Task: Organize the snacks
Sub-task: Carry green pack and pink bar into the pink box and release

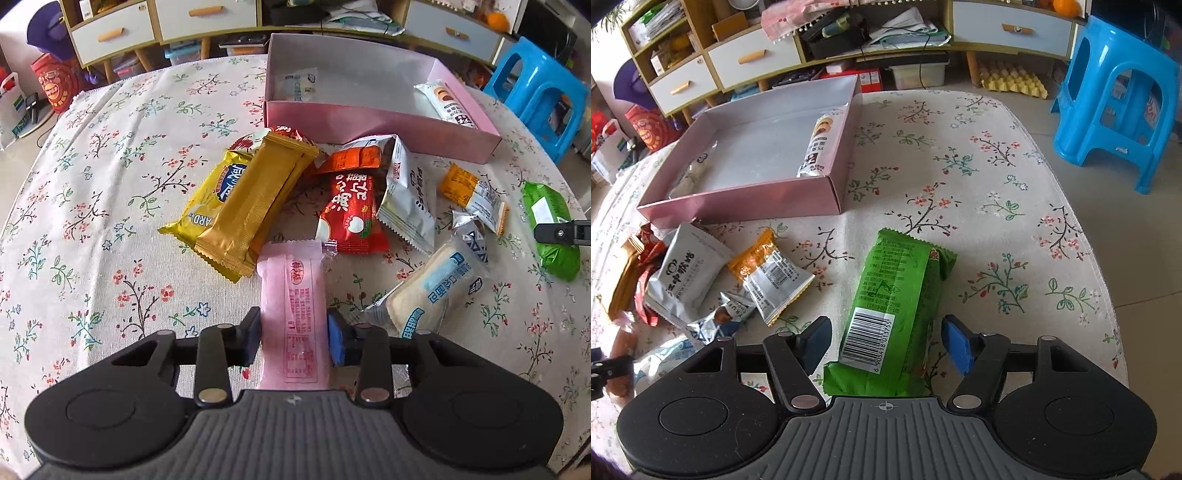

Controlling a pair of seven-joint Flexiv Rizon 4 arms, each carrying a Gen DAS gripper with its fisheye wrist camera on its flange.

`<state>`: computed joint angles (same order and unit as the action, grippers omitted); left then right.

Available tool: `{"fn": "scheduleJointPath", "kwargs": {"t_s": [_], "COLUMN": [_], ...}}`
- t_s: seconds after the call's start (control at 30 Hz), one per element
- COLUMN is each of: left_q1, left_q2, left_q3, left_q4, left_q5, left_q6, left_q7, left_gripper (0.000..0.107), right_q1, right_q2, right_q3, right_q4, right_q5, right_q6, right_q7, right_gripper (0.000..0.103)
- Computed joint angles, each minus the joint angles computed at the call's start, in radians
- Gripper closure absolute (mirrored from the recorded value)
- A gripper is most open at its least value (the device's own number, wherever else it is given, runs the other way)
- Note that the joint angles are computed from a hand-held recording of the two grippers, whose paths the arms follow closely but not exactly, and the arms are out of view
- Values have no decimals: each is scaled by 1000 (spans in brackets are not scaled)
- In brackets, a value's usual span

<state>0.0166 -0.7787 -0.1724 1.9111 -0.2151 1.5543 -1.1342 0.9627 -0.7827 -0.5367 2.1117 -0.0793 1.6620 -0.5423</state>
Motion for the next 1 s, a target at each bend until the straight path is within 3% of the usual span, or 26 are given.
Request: {"fn": "scheduleJointPath", "kwargs": {"t_s": [0.1, 0.17, 0.27, 0.47, 0.7, 1.0], "left_q1": [-1, 11, 48, 146, 303, 364], "left_q2": [1, 2, 6, 18, 24, -16], "left_q3": [0, -14, -52, -152, -335, -455], "left_q4": [-1, 1, 11, 40, 82, 26], "left_q5": [2, -1, -9, -29, -53, -87], "left_q6": [0, -5, -5, -3, 31, 1], "left_q7": [0, 3, 16, 57, 109, 82], "left_gripper": [76, 77, 77, 77, 77, 77], "right_q1": [3, 3, 2, -14, -12, -82], "right_q2": [-6, -10, -15, -9, 8, 26], "right_q3": [-5, -8, -11, 1, -7, 50], "right_q4": [-6, -12, -21, -37, -43, -120], "right_q5": [-3, -7, -15, -34, -19, 14], "right_q6": [-12, -18, -33, -35, 1, 40], "right_q7": [4, 9, 26, 55, 75, 44], "right_gripper": [41, 53, 59, 60, 60, 60]}}
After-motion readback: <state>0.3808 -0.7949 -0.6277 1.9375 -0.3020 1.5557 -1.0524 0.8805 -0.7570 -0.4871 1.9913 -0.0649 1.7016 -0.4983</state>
